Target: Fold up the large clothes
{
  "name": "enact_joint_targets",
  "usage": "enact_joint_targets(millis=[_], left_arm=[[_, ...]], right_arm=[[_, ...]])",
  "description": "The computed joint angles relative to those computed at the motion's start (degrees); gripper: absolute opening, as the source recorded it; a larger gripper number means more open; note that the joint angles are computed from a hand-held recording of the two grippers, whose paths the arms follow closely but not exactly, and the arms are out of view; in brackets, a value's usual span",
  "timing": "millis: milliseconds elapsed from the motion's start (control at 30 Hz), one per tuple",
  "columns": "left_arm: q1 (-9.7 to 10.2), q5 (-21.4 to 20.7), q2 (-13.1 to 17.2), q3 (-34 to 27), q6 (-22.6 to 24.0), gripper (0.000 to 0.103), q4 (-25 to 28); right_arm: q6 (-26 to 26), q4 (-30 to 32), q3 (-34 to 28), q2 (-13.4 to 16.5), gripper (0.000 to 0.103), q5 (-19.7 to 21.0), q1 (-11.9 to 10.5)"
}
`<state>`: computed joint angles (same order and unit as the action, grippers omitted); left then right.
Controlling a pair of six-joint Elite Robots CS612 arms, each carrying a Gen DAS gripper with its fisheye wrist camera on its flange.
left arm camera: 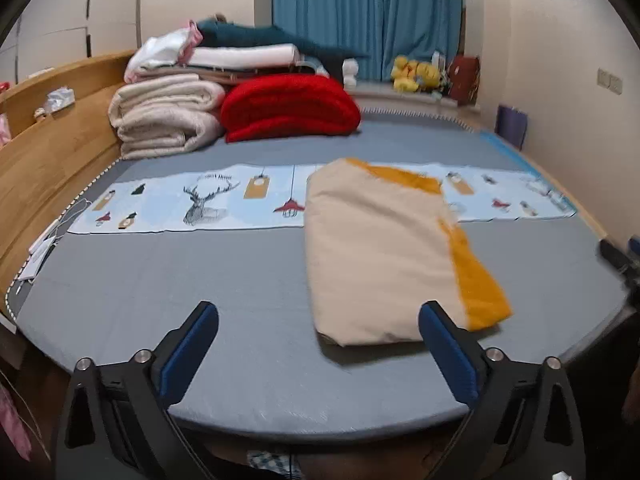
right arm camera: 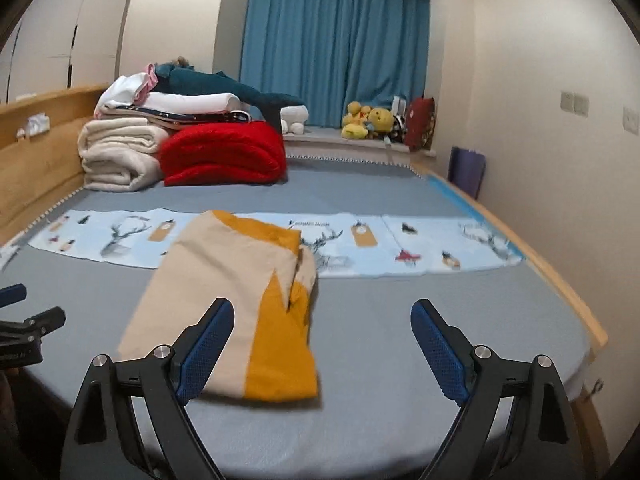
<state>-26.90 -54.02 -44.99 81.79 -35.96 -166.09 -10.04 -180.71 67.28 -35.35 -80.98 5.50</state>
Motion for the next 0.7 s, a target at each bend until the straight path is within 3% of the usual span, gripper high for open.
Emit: enact_joint_targets(millis=[67, 167, 233, 367, 533, 700], left_arm=[[-1.64, 1.9, -0.6, 2.2, 0.1, 0.102, -1.3], [-2.02, -2.7, -0.9, 3.2, 0.1, 0.102, 0.8], [-1.76, -3.6, -0.2, 1.9, 0.4, 0.102, 2.8], [-1.68, -0.5, 1.1, 0.7, 0.9, 0.102, 0.0], [-1.16, -2.7, 1.4, -0.1, -1.4, 0.102, 1.4], [-1.37, -1.7, 1.4, 0.2, -1.5, 0.102, 0.4]], right_arm=[[1.1, 0.2, 3.7, -2.1, 0.09, -0.2, 0.0], [1.8, 1.1, 6.6, -3.8, 0.09, -0.3, 0.1], [0.1, 1.5, 7.1, -3.8, 0.09, -0.5, 0.3], [-3.5, 1.3, 6.8, -3.2, 0.09, -0.8, 1.0], [-5.1, 3.2, 5.7, -2.4, 0.09, -0.2, 1.6], [-6.6, 3.6, 5.9, -2.4, 0.09, 1.3, 1.9]])
